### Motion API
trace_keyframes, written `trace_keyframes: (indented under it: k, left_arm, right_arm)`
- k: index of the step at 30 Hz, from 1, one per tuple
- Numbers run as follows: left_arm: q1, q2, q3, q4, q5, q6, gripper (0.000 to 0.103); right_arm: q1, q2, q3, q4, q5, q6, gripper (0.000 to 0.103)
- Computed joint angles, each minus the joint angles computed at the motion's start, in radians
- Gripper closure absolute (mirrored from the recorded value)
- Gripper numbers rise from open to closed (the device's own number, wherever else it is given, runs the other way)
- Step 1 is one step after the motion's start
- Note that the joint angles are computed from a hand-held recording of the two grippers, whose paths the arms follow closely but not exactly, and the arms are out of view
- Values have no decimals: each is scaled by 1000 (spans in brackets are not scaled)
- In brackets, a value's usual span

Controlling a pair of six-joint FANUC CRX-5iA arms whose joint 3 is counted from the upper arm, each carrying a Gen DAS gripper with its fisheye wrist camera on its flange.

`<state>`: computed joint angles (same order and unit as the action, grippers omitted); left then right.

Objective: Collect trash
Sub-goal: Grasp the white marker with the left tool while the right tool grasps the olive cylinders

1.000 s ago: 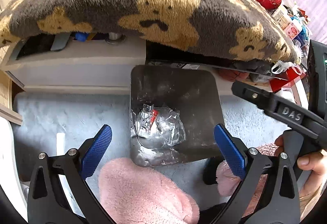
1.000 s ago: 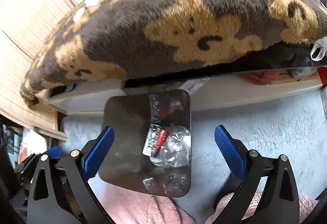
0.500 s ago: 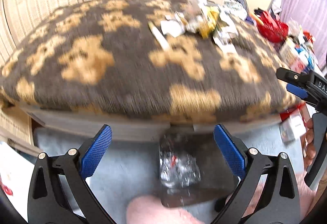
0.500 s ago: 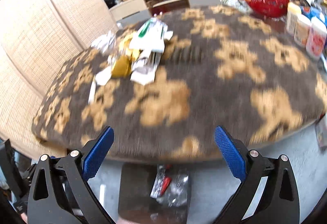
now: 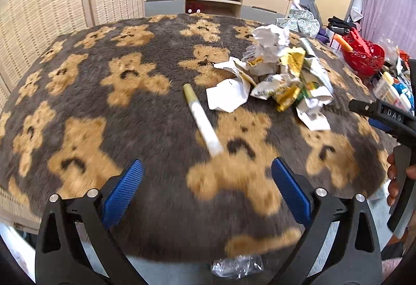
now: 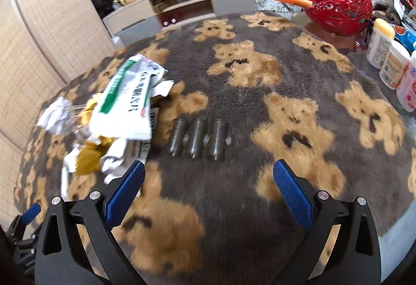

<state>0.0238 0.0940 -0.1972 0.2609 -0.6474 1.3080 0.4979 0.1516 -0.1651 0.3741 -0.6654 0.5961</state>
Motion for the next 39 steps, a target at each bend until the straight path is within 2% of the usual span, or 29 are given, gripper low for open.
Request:
trace_keyframes:
  k: [7, 10, 16, 18, 19, 20, 21, 22, 25, 34, 39]
  left_arm:
    - [-13, 113, 97, -5, -21, 16, 31]
    - [-17, 150, 137, -34, -31, 46, 38]
    - [-41, 167, 177, -140, -10, 123, 49]
    - [-43, 167, 182, -155, -10, 135, 55]
    - [-42, 163, 180, -161, -10, 143, 62]
    - [-38, 159, 174, -155, -8, 141, 67]
    - [-32, 153, 166, -147, -8, 140, 75]
    - [-28, 149, 159, -139, -7, 136, 81]
    - [-14, 133, 133, -109, -9, 113, 91]
    - [-18, 43, 19, -77, 10, 48, 91]
    - [-10, -25, -72, -17, 20, -12, 91]
  right_arm:
    - [-4, 97, 48, 96, -10, -31, 8]
    - [-9, 125, 69, 79, -7, -3, 9]
    - [-1, 139, 38, 199, 13, -72, 10]
    - [-3, 140, 36, 214, 10, -86, 20]
    - [-5, 134, 27, 221, 11, -97, 24]
    - [-7, 127, 19, 226, 12, -108, 32]
    - [-11, 119, 11, 225, 14, -116, 40]
    - [-16, 112, 6, 217, 18, -117, 45]
    - [-29, 88, -1, 153, 31, -81, 47]
    - [-17, 6, -71, 84, 29, -57, 48]
    - [18, -63, -144, 82, 24, -75, 48]
